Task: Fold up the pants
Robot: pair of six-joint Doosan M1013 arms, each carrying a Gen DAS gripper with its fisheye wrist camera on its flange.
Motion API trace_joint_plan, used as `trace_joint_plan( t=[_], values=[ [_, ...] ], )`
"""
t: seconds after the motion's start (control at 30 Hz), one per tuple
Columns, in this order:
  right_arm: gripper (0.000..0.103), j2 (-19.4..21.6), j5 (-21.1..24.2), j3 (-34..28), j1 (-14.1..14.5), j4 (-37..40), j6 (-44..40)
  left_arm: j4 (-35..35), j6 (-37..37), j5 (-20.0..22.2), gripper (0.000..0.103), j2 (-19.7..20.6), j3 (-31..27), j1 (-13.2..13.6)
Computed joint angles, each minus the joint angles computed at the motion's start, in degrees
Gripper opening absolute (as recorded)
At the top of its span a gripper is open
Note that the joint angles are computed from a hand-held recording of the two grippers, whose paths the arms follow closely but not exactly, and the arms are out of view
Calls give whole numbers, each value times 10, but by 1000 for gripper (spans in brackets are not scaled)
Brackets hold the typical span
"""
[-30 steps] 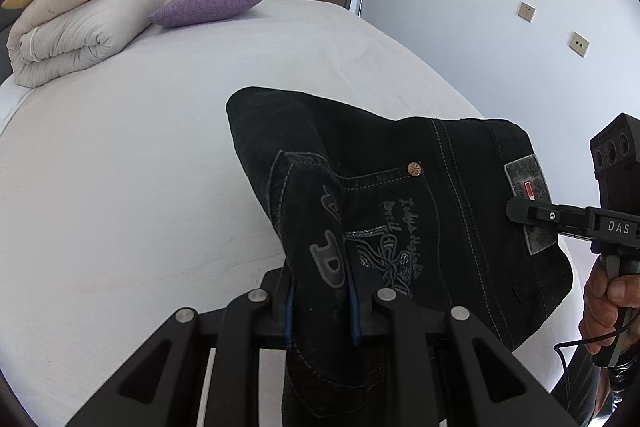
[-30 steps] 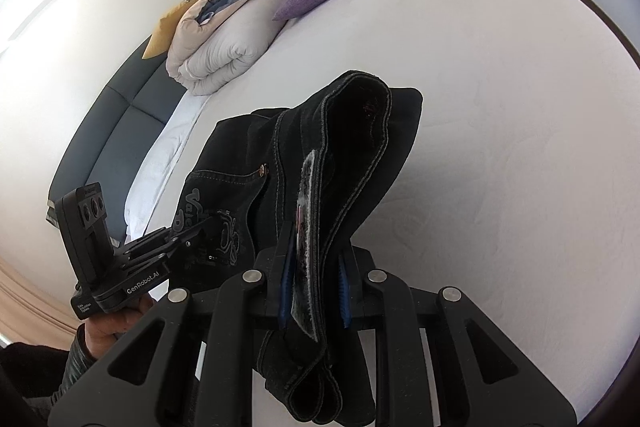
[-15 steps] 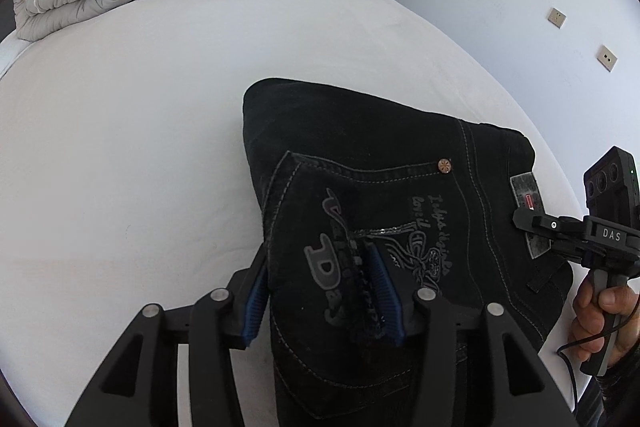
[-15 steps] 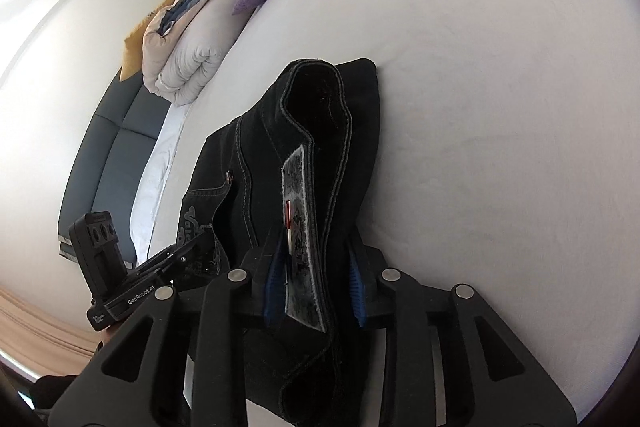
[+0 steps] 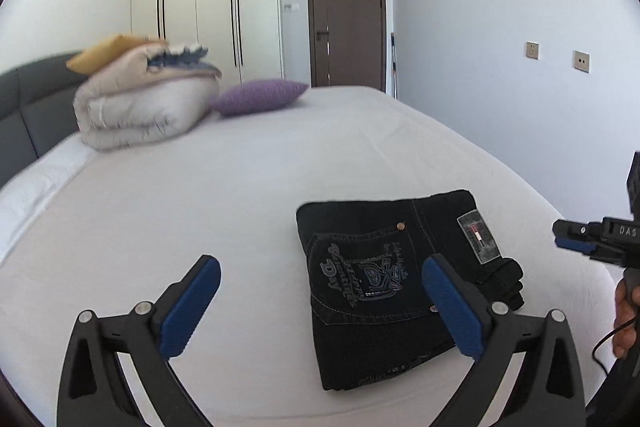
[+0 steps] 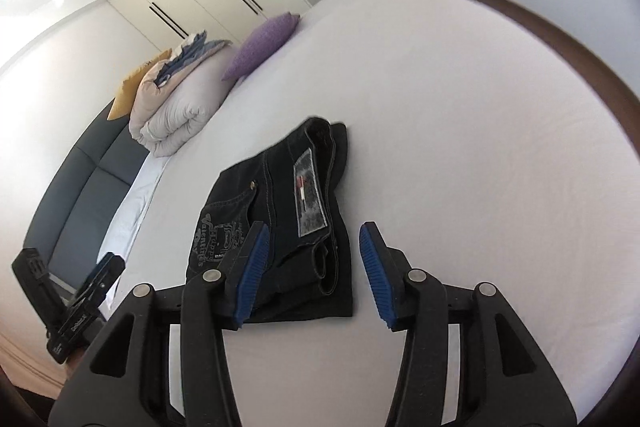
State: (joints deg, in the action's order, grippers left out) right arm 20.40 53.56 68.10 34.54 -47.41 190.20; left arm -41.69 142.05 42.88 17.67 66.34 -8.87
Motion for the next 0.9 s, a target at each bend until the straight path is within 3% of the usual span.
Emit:
trace_joint_plan(
  t=[0.03,0.13,0.2,0.27,0.37,0.43,0.53,0.63,0.7,0.8,0.9],
  values=[
    [47,6,32,-20,11,-25,-10,-7,12,-24,103,-3,1,-1],
    [61,28,140,-81,51,-121,-46,-70,78,-91,103,-44,47,2],
    [78,49,206,-125,81,-206,-69,-103,105,-131,103,-67,70,4],
    [102,62,253,-149,108,-291,-79,-144,132,-149,103,-84,85,10],
    [103,86,319,-184,140,-413,-103,-221,180,-182,103,-112,113,20],
    [103,98,333,-206,154,-458,-148,-174,116,-191,103,-120,113,23],
    [103,117,346,-256,168,-458,-231,-80,35,-191,103,-127,110,24],
    [103,131,335,-297,179,-425,-276,-43,6,-192,103,-134,119,25],
    [103,148,356,-332,183,-407,-296,-7,-25,-174,103,-133,121,26],
    [103,161,391,-367,187,-344,-294,50,-74,-148,103,-128,125,24],
    [103,159,415,-361,182,-266,-253,100,-122,-111,103,-116,123,21]
  ],
)
